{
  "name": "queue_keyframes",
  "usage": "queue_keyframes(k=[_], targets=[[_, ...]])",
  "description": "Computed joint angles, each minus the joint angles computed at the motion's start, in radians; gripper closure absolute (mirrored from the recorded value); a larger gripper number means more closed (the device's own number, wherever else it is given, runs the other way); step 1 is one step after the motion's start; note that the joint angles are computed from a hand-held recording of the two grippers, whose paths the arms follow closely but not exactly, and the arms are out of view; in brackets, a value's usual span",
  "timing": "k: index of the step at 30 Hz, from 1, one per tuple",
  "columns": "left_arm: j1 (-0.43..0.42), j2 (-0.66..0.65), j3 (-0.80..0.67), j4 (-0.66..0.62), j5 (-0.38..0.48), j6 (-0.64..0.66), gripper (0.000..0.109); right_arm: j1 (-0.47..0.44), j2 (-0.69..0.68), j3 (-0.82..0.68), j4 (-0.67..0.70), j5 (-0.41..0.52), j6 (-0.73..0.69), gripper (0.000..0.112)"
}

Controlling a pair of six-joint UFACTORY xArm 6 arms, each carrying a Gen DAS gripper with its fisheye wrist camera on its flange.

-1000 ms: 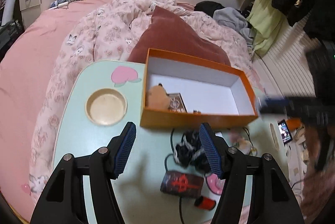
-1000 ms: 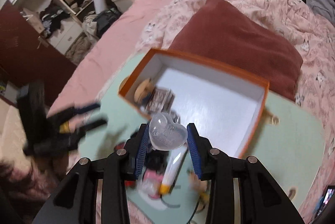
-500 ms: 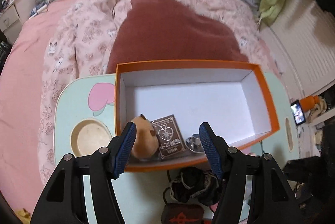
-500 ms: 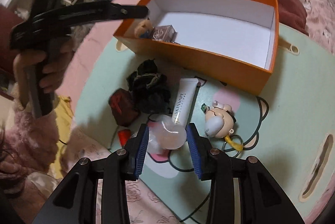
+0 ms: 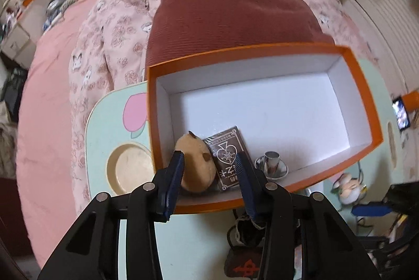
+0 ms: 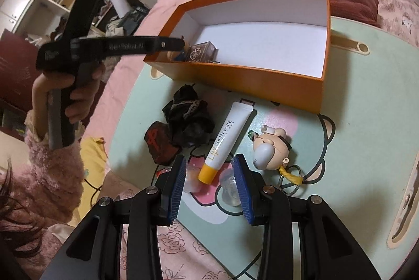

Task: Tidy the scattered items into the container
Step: 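Grasp the brown plush bear with the left gripper, lift out, release on table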

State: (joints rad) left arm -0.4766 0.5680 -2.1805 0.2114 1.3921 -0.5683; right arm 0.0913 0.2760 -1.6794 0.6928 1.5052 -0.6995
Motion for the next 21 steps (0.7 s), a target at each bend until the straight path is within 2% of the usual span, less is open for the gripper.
queue_keyframes(k=[3,6,9,12,17,18,21], targets=[[-0.017,0.061,-0.082,0.05,0.066,0.022,0.075,-0.003,0.0,0.004,0.012,-0.001,0.004,0.076],[-0.02,0.086,-0.109,0.079,0.083,0.008,0.075,-0.007,-0.005,0.011,0.016,-0.006,0.004,0.076],[-0.009,0.069,-0.068,0.064,0.044,-0.014,0.075,-0.005,-0.02,0.031,0.009,-0.025,0.003,0.076],[0.005,0.027,0.014,0.032,-0.03,-0.029,0.074,-0.003,-0.025,0.041,0.005,-0.032,0.003,0.076],[0.008,0.036,0.01,0.035,-0.042,-0.039,0.074,-0.002,-0.034,0.052,0.011,-0.036,-0.003,0.076],[0.009,0.029,0.022,0.033,-0.053,-0.043,0.081,-0.003,-0.035,0.052,0.013,-0.033,-0.006,0.076],[0.02,-0.008,0.083,0.024,-0.106,-0.068,0.083,-0.004,-0.04,0.056,0.016,-0.033,-0.009,0.076]])
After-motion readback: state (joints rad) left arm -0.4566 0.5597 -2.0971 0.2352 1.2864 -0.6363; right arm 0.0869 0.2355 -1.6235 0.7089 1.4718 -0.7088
